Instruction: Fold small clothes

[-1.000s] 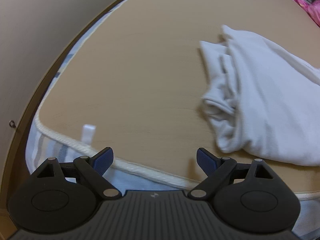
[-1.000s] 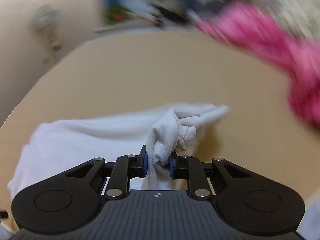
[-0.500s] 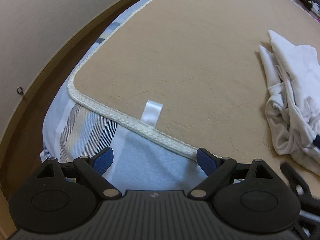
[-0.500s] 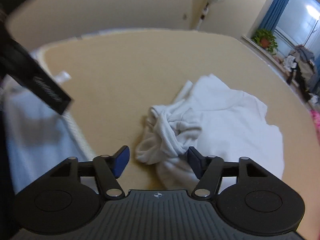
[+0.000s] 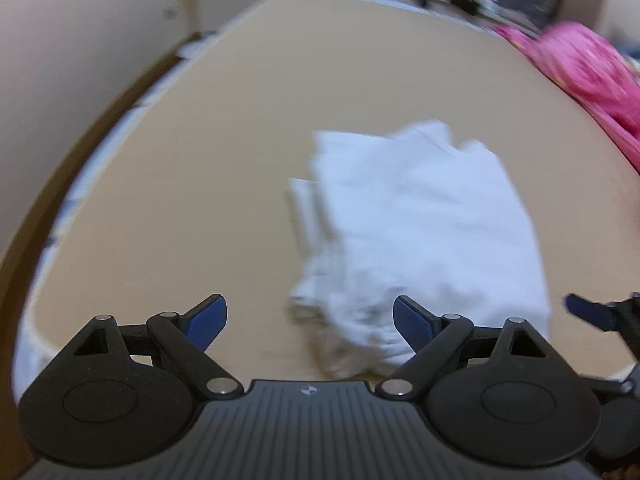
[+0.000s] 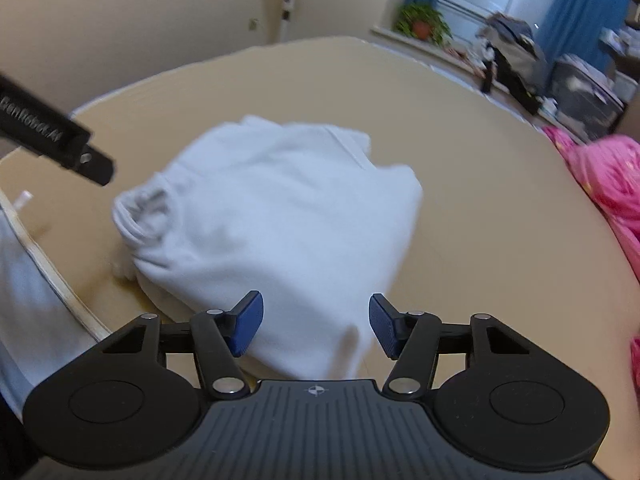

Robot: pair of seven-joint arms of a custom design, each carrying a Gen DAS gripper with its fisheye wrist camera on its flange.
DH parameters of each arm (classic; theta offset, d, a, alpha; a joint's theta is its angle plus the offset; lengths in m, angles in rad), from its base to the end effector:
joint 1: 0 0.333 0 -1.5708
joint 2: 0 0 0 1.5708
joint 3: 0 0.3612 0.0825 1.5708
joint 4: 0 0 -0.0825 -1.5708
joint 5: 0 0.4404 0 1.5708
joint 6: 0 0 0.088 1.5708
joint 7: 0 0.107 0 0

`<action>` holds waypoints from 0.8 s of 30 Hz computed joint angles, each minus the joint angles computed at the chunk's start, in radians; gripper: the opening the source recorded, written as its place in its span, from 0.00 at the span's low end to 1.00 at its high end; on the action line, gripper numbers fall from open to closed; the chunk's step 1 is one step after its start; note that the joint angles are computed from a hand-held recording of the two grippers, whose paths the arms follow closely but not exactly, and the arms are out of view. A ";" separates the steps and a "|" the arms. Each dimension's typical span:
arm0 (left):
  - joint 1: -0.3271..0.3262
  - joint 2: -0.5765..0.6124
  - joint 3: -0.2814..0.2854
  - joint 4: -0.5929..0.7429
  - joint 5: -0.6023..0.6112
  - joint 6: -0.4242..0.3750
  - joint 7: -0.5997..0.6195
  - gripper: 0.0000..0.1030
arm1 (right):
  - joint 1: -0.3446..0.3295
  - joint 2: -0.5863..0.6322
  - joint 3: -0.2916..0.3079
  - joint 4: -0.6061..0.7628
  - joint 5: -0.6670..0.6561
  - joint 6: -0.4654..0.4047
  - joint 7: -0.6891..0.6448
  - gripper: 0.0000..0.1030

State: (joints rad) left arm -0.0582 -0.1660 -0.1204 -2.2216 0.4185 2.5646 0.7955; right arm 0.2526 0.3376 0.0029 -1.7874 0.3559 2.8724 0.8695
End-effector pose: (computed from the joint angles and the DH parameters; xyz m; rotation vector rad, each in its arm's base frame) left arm 0.5676 -0.1116 0.5180 -2.1166 1.5623 -0.5041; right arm 0.7314 0.1705 0.4632 -2.2248 1.1042 -0.6619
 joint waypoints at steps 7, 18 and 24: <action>0.015 0.179 0.002 0.142 -0.358 -0.074 0.222 0.32 | -0.006 -0.003 0.008 -0.031 0.027 -0.012 0.012 0.57; 0.044 0.104 0.022 0.059 -0.347 -0.104 0.230 0.21 | -0.096 -0.009 0.105 -0.027 0.324 0.014 -0.141 0.05; 0.019 0.025 -0.015 0.031 -0.106 -0.178 0.047 0.81 | -0.010 0.013 -0.031 0.030 0.056 -0.219 0.064 0.08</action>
State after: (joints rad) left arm -0.0394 -0.1406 -0.1357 -2.1906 0.3126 2.3871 0.8430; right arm 0.2431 0.3509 -0.0284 -1.7571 0.4118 2.6530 0.9337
